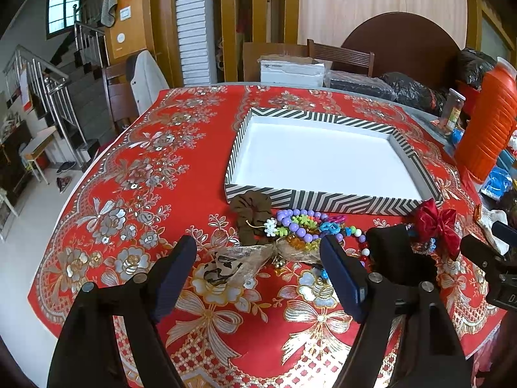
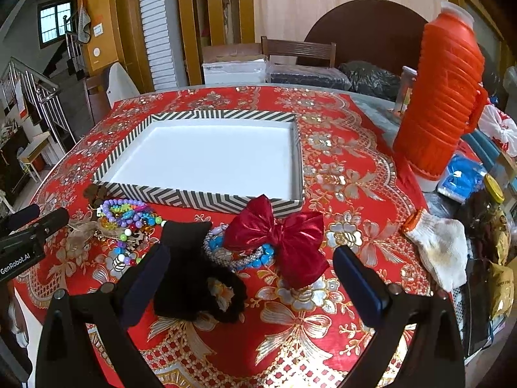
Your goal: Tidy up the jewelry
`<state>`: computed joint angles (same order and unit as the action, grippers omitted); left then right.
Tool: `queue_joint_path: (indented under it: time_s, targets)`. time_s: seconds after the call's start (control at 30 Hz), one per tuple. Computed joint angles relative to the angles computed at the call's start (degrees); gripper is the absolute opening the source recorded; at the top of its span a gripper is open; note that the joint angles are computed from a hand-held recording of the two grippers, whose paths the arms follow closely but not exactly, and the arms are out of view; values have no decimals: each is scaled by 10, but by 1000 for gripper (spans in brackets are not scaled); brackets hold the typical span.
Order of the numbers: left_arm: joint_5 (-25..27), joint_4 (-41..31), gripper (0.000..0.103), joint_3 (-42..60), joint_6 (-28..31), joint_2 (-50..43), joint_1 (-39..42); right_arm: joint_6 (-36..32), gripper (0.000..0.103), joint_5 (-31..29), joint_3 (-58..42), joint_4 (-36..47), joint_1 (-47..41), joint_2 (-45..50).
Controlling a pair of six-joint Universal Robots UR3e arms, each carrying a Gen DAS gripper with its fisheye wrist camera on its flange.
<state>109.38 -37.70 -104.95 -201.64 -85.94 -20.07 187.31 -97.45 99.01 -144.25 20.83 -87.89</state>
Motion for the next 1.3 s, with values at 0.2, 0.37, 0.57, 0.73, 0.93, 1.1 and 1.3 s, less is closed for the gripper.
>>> queue_joint_path:
  time_s: [0.2,0.37,0.57,0.73,0.93,1.1,1.3]
  targets:
    - [0,0,72,-2,-3,0,-2,7,103,13,4,9,-7,-8]
    - [-1,-3,72,-2,-3,1,-1,8,103,9,2,18,-7,-8]
    - [-8,-4,72,2,-4,5,4,7,103,10,0,23,-12,-10]
    - [-15,-1,72,-8,-3,11,11,12,103,8,2,25,-16,-12]
    - [-35,-6,72,-27,-2,29,32,10,103,5,2,29,-14,-8]
    - [-66,-16,72,-65,18,78,70,5,103,13,5,32,-18,-14]
    - [-139,-57,72,-132,50,173,166,-2,103,46,27,26,-40,-35]
